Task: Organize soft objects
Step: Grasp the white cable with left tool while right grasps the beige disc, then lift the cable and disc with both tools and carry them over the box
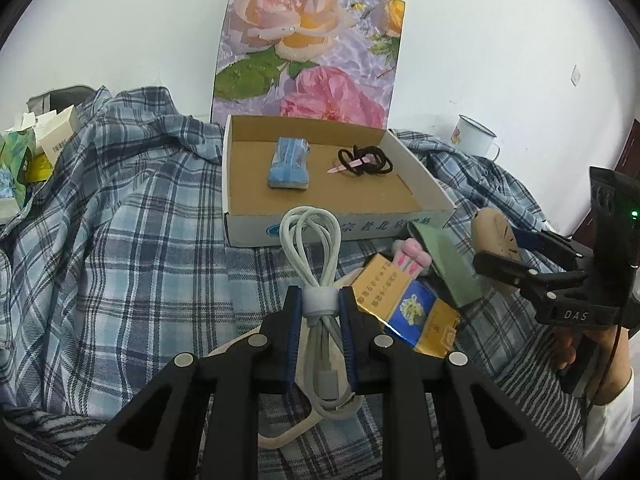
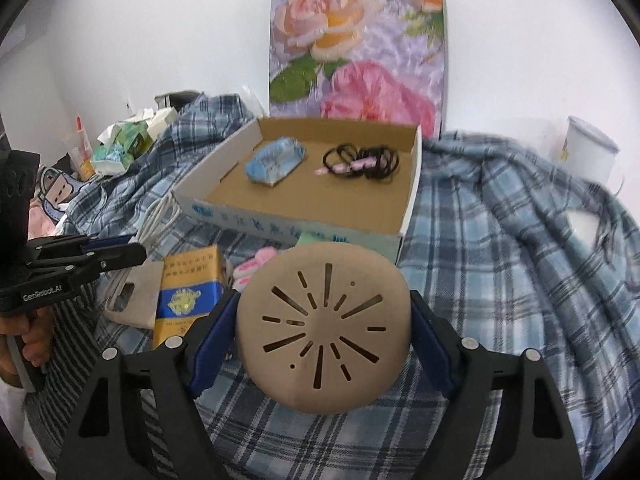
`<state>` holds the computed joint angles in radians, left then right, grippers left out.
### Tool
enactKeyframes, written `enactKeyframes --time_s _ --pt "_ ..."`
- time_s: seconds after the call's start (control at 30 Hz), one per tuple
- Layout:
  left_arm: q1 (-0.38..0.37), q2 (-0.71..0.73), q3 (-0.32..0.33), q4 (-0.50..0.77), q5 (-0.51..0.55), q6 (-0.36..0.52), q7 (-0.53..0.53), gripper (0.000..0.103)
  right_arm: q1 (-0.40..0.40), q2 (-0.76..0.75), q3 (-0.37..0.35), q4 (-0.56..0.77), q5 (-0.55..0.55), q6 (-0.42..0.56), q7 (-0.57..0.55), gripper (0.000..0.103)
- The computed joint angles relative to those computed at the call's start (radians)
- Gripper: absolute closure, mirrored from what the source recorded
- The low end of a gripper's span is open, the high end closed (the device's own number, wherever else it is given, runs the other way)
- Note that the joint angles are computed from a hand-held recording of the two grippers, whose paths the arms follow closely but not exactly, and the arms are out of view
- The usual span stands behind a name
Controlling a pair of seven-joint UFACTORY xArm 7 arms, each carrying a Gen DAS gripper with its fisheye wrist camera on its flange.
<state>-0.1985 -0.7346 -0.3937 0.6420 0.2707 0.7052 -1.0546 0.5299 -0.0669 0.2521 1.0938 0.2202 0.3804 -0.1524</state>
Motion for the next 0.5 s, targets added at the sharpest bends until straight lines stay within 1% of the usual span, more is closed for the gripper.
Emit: enactKeyframes --time_s 0.13,0.2,0.3,0.5 --pt "0.001 -0.008 -0.012 0.015 0.007 0.017 -0.005 0.083 0.005 -0.038 0.005 -0.033 -0.028 -0.089 0.015 0.023" --pt "0.001 -0.013 -0.018 0.026 0.012 0.025 -0.007 0.083 0.010 -0.052 0.004 -0.037 -0.038 -0.113 0.014 0.023" --pt "0.003 -0.024 -0.032 0.046 0.022 0.041 -0.009 0.083 0.014 -0.070 0.005 -0.039 -0.062 -0.131 0.022 0.023" --pt "0.018 -0.034 -0.064 0.104 0.046 0.090 -0.019 0.083 0.036 -0.106 -0.004 -0.051 -0.048 -0.143 0.010 0.023"
